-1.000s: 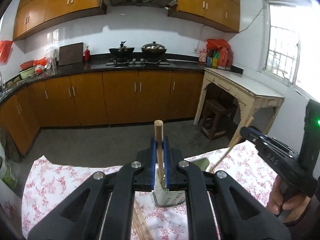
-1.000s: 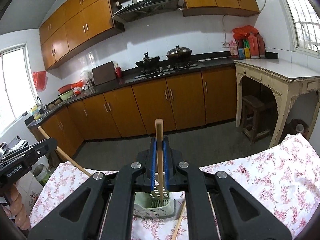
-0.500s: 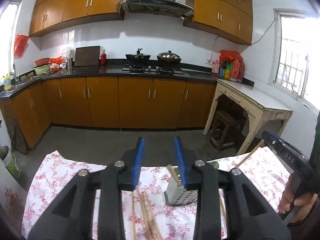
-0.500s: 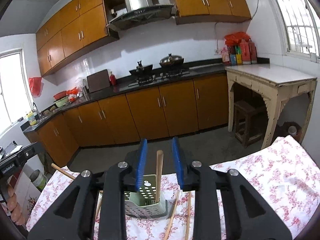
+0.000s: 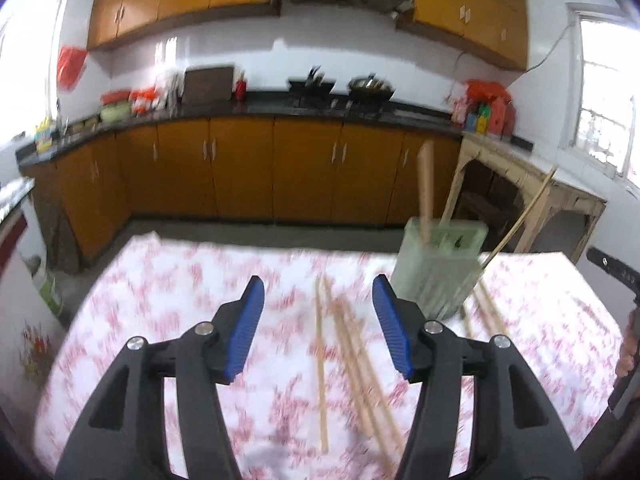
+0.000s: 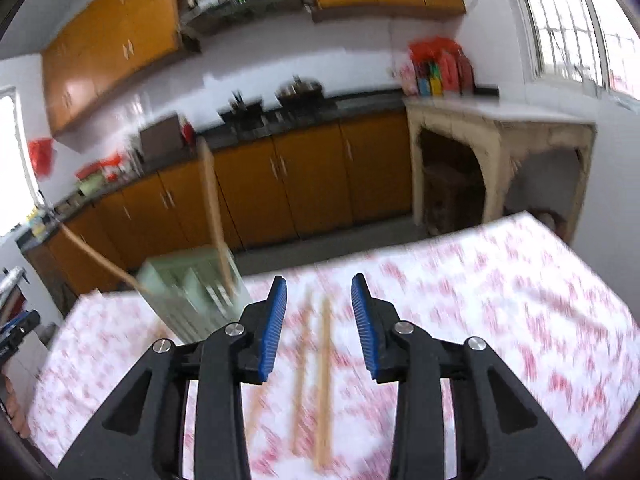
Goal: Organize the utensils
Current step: 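Close the left tool on a lying chopstick while the right tool grasps another chopstick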
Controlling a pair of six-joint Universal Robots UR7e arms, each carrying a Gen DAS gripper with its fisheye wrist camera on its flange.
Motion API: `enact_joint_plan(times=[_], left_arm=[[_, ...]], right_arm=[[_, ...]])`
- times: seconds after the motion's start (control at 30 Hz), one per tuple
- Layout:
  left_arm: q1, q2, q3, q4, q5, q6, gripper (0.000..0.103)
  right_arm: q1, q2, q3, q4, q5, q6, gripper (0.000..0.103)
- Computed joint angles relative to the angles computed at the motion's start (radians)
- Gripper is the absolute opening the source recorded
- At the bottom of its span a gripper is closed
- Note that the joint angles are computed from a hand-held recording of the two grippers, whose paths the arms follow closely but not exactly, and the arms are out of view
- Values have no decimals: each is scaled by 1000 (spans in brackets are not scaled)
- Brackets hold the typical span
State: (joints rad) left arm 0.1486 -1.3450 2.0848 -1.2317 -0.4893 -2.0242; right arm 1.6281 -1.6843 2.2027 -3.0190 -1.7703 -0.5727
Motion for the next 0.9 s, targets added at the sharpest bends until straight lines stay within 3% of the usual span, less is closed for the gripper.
enact_joint_plan(times=[0.1,0.23,0.3,0.4,0.9], left_arm=[[15,-2,74,-56,-28,-47,56],[51,-44,190,-309,-66,54,57],[60,-29,200,-305,-82,41,67],[71,27,177,-246,-110,53,74],[118,27,249,-509,-168,226,75]], right_arm=[[-44,15,38,-6,-28,-8,35],[-96,54,69,19,-57,-8,32],[-111,73,82,34,-65,-16,26],[-127,88,90,51,-67,-27,22],[-110,160,101,-17,-146,-88,19]])
